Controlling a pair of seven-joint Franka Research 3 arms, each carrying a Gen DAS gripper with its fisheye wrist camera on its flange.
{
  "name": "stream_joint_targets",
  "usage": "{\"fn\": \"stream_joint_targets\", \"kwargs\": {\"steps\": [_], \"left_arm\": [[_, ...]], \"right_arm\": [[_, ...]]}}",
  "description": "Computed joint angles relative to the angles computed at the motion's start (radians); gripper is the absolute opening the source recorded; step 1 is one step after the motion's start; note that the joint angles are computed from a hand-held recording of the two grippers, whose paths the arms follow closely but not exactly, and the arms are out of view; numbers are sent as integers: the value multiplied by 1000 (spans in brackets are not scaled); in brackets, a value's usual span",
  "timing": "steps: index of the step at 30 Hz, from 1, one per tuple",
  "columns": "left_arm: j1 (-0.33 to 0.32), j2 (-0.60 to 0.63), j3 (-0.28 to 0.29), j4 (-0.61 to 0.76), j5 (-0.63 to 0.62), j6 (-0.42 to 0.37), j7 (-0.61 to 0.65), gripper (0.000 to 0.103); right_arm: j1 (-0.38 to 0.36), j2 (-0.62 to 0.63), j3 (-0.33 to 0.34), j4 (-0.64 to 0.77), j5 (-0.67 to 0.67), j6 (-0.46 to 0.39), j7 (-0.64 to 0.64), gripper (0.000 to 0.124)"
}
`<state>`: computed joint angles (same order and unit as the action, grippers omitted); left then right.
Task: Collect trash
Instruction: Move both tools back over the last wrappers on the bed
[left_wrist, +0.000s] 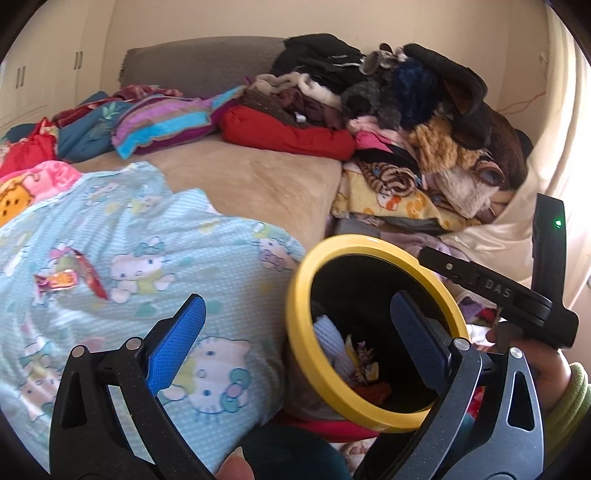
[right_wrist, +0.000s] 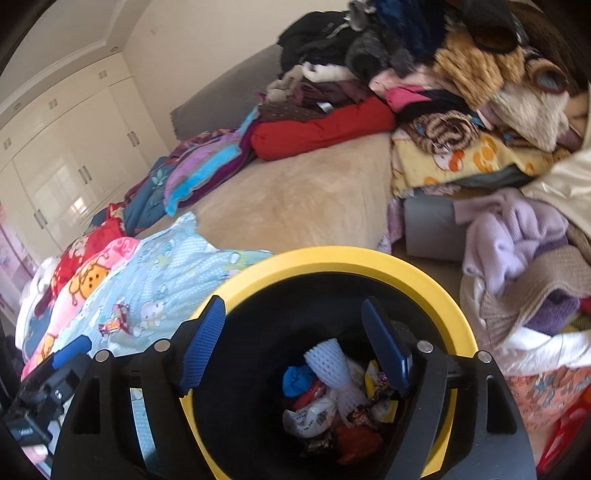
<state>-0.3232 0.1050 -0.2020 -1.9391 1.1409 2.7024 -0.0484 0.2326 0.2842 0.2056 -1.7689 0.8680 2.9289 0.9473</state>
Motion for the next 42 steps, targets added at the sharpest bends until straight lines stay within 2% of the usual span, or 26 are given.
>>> {"fn": "stream_joint_targets", "kwargs": {"steps": [4, 6, 14, 25, 36, 42], "left_arm": [[7, -43, 0, -37, 31, -22, -45, 92], [16, -64, -5, -55, 42, -32, -67, 92], [60, -145, -33, -130, 77, -77, -148, 92], [136, -269, -59, -252, 92, -96, -255, 92], [204, -385, -76, -372, 71, -111, -299, 92], [245, -448, -75, -448, 49, -108, -334, 92]], "right_arm": [[3, -12, 18, 0, 17, 0, -54, 75], [11, -18, 22, -2, 25, 7, -70, 81], [45, -32, 33, 4, 55, -18, -136, 81], [109, -48, 40, -1, 43, -34, -190, 85], [162, -39, 52, 3, 3, -26, -184, 88], [202, -7, 61, 30, -69, -23, -149, 88]]}}
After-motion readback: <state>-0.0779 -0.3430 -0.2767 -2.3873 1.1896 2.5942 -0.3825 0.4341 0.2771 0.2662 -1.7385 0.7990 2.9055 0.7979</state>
